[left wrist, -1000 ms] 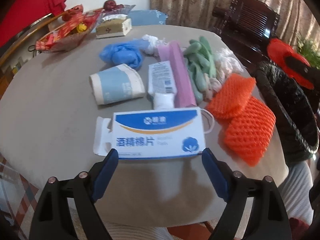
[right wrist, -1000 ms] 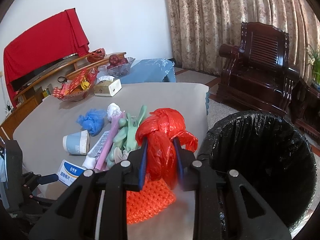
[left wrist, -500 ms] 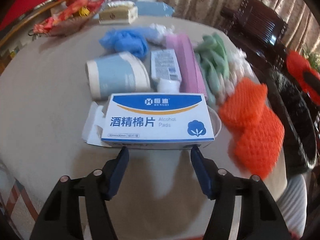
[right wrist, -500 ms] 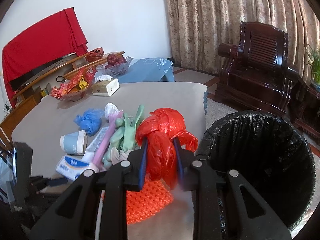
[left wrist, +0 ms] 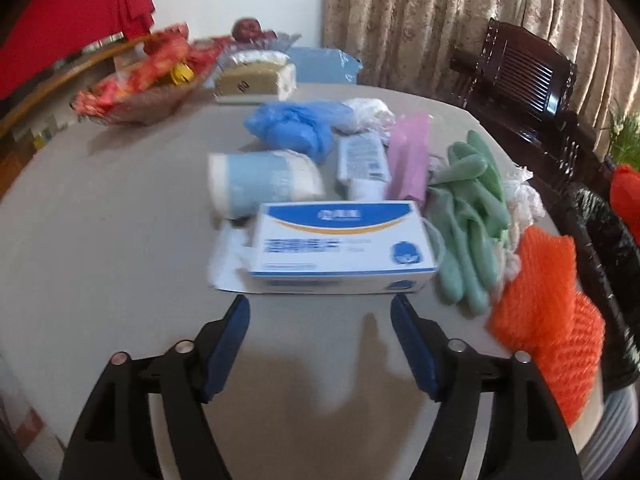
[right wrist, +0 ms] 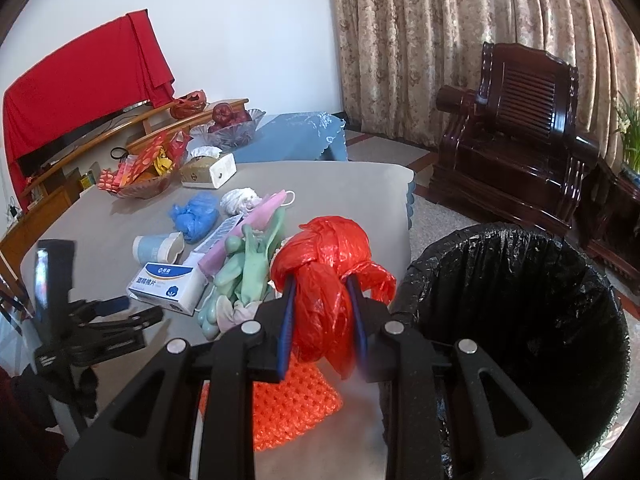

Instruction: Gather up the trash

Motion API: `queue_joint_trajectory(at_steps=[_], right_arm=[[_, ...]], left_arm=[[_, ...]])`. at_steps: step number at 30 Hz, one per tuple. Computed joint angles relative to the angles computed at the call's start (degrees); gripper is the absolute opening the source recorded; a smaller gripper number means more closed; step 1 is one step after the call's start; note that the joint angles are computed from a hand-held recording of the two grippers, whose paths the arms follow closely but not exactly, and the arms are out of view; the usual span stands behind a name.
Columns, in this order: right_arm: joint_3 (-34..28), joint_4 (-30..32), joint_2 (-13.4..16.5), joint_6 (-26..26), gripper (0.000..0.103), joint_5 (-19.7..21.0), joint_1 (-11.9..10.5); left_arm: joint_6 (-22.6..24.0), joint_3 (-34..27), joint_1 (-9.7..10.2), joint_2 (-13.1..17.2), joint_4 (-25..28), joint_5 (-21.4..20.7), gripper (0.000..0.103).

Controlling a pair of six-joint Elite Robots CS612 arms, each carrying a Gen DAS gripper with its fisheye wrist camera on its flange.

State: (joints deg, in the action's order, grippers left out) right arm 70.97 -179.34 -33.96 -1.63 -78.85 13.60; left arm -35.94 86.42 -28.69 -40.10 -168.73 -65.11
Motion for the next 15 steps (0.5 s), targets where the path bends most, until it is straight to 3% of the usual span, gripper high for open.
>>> queue_joint_trajectory(at_steps=[2, 8, 15], right_arm=[[-0.2, 0.3, 0.1, -0.2, 0.025, 0.2, 0.1], [-0.8, 1.5, 0.3, -1.1, 0.025, 0.4, 0.5], [-1.2, 2.2, 0.3, -1.5, 0.025, -0.4, 0.7]], left_arm=[[2.1, 1.0, 0.07, -0.1, -2.2, 1.7, 0.079], [2.3, -0.2, 2.07, 0.7, -1.3, -1.9, 0.080], [5.2, 0.1, 2.36, 1.5, -6.9, -5.6, 0.080]])
